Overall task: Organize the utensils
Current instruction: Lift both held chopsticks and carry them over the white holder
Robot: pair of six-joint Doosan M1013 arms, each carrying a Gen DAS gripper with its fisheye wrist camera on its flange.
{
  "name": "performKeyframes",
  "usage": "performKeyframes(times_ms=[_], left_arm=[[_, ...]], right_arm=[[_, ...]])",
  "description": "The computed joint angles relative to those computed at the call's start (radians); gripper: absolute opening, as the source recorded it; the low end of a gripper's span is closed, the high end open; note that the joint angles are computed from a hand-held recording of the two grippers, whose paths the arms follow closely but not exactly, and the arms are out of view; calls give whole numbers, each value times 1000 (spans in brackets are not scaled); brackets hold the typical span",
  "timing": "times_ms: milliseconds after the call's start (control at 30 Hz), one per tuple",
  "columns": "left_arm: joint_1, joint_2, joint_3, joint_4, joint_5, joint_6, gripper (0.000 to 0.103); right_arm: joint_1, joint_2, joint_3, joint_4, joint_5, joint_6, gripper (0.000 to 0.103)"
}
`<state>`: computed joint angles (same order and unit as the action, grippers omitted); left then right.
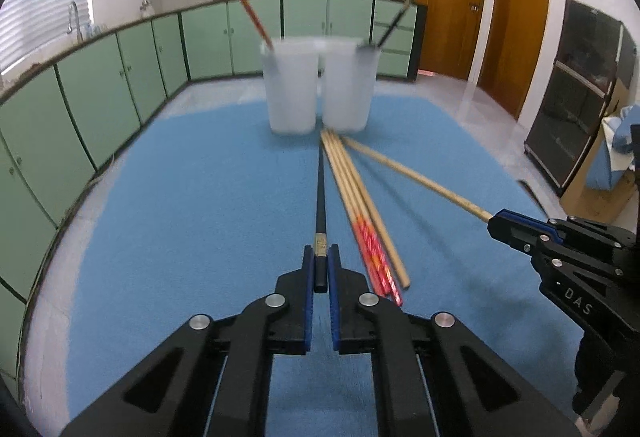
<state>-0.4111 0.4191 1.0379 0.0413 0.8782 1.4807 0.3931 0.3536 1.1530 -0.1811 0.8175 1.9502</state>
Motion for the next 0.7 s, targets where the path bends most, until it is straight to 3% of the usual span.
performKeyframes(times_ms=[233,433,700], left_arm=[[11,-14,-42,-18,-79,13,7],[30,20,-138,-82,-87,77,7],[50,93,-294,-183,-24,144,7]], right_arm=[[0,-10,-44,-35,-37,-10,6],[-23,4,-129,21,-64,-82,6],[-64,93,-346,175,47,-229,6]])
